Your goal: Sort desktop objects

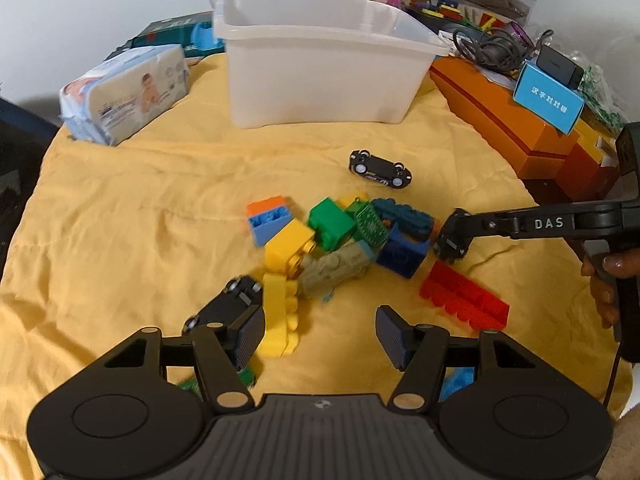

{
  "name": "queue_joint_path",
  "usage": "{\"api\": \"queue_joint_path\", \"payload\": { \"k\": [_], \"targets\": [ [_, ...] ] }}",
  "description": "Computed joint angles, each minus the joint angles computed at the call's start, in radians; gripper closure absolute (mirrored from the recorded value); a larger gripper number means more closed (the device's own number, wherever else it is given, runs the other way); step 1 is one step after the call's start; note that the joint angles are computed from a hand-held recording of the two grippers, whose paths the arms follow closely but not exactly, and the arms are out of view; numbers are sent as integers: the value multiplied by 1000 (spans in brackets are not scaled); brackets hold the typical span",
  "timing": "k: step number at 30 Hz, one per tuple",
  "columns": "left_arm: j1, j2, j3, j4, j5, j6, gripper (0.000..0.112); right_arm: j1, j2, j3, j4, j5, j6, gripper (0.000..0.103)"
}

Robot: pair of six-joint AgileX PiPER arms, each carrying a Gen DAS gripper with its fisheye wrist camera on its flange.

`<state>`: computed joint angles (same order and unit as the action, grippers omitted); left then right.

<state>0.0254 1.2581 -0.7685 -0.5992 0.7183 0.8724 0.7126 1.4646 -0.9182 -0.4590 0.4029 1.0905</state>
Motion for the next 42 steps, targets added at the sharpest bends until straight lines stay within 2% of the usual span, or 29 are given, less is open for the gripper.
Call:
{"api": "queue_joint_path", "payload": {
  "k": [2, 4, 6, 9, 11, 13, 16, 19, 22, 24, 25, 27, 31, 35, 37, 39, 41, 42],
  "targets": [
    [-37, 23, -29, 9, -12, -16, 47, -9, 14, -1, 19, -28, -6, 69],
    [-82, 46, -63, 36, -36, -36, 47, -38, 17, -15, 170, -24, -91, 64],
    [-132, 77, -100, 62, -74, -63, 47, -55, 4, 1, 243, -43, -106, 56],
    [-192, 165, -192, 77, -113, -98, 47, -87, 12, 30, 446, -104, -245, 55],
    [-231, 247, -279, 98, -115, -140, 47, -81, 29, 15, 415, -107, -250, 63],
    [-260, 310, -346, 99, -113, -113, 47, -51, 51, -38, 276, -45, -201, 73],
    [-321, 396, -450, 208, -91, -45, 48, -16, 48, -87, 112, 46, -114, 81],
    [-328, 453, -529, 169, -2, 185, 48, 28, 46, -148, -68, 224, -39, 82],
    [-348, 501, -580, 191, 29, 320, 48, 124, 112, -241, -307, 480, -23, 82],
    [-363, 544, -627, 222, 63, 360, 52, 167, 171, -274, -414, 579, -59, 82],
    [-365, 570, -655, 224, 92, 379, 53, 175, 195, -283, -438, 597, -74, 82],
    [-366, 610, -699, 225, 141, 395, 68, 171, 232, -298, -405, 580, -136, 83],
    [-364, 649, -730, 204, 139, 420, 77, 175, 185, -252, -365, 501, -61, 84],
    [-346, 724, -854, 202, 194, 264, 90, 154, 132, -224, -283, 459, 18, 83],
    [-323, 769, -923, 178, 256, 154, 90, 126, 98, -198, -221, 428, 93, 76],
    [-300, 793, -962, 151, 306, 61, 90, 76, 64, -155, -150, 350, 168, 70],
    [-279, 804, -979, 124, 344, -2, 90, 12, 50, -115, -48, 242, 152, 71],
    [-268, 807, -981, 108, 359, -25, 90, -7, 51, -102, -21, 196, 131, 76]
  ]
}}
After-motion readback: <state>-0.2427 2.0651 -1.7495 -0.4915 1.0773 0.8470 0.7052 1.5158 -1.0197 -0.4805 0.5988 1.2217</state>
